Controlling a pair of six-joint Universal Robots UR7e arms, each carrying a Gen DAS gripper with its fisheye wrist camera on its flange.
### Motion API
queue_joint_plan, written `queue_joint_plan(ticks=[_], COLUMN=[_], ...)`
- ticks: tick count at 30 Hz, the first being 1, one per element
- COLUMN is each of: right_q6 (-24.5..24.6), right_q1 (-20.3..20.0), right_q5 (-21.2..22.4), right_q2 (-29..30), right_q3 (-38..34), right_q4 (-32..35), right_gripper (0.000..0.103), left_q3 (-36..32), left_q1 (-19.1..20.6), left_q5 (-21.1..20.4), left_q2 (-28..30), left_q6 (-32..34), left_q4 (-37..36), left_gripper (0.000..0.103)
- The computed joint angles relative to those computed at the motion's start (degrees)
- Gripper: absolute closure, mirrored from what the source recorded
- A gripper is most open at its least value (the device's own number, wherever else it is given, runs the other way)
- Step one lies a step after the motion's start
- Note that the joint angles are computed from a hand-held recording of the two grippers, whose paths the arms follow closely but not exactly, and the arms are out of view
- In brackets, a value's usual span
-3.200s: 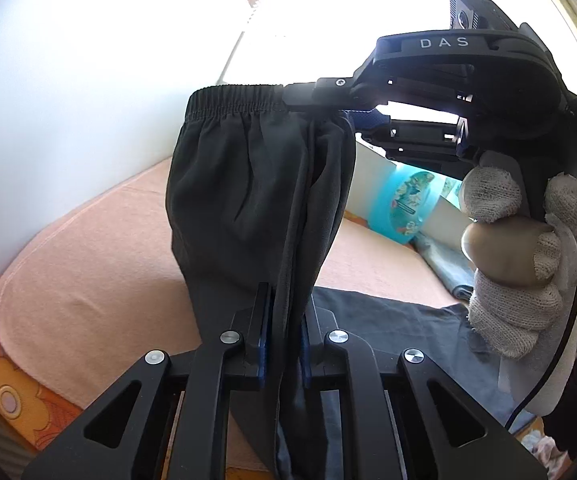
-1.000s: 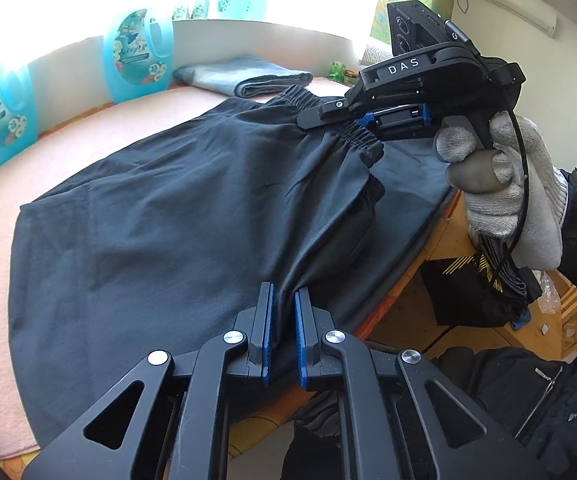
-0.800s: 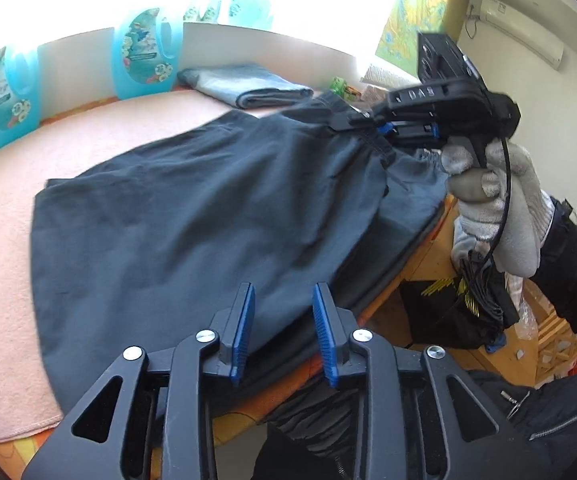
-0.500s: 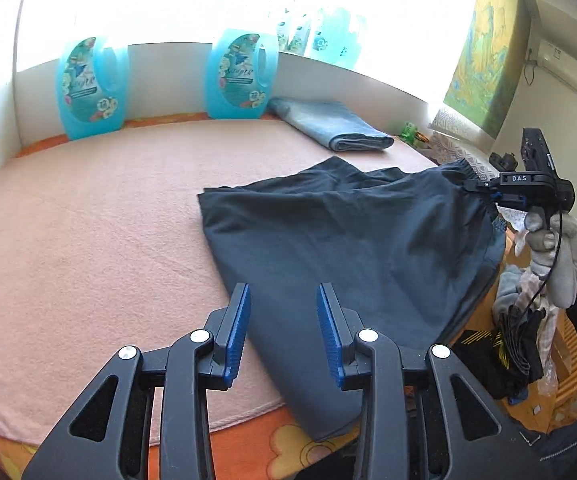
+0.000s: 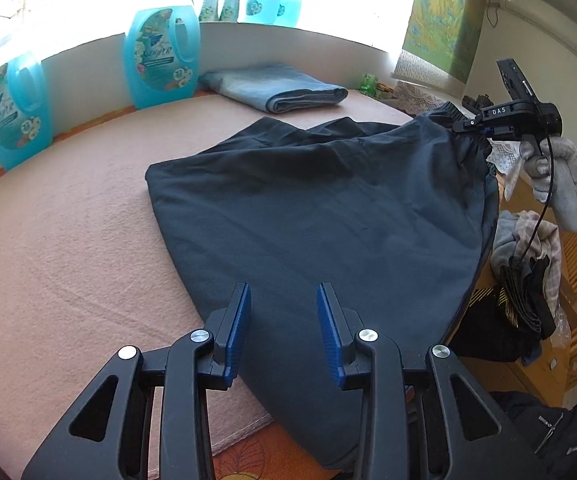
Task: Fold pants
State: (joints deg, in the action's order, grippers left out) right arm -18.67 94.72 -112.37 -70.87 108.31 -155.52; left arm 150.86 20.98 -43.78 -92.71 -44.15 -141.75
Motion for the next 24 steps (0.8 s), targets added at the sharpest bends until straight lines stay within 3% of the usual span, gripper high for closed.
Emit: queue_joint_plan(ticks=[12,15,17,19,24], right_q6=[-1.9,-2.5,-1.4,-0.8,0.8], right_q1=[-2.2,-2.7,-3.8,-5.2,-8.7], right_q5=[-3.0,-0.2,3.3,6.0,9.5], right_q2=[1.7,0.3,-1.6,-3.9,-8.8], right_q3=[-0.3,0.6,1.2,2.7,7.4], right_q4=[-1.2,-1.2,0.8,0.8,2.4], right_gripper=[0.088,0.087,0.077,0.059,0.059], left_q3=[-0.9,-1.1,-1.0,-0.9,-0.7], left_q1=[2.4,2.8,2.9,3.1,3.6], left_q5=[-2.0,-2.0,-2.0,-2.1,-2.4], left_q2=[4.2,4.6,4.7,4.8,5.2], left_q6=[3.5,4.0,4.2,4.7,5.7], left_q4=[-3.3,-3.8,-4.2,-4.8,-6.5], left_gripper=[0.071,0.071,0.071,0.071,0.071])
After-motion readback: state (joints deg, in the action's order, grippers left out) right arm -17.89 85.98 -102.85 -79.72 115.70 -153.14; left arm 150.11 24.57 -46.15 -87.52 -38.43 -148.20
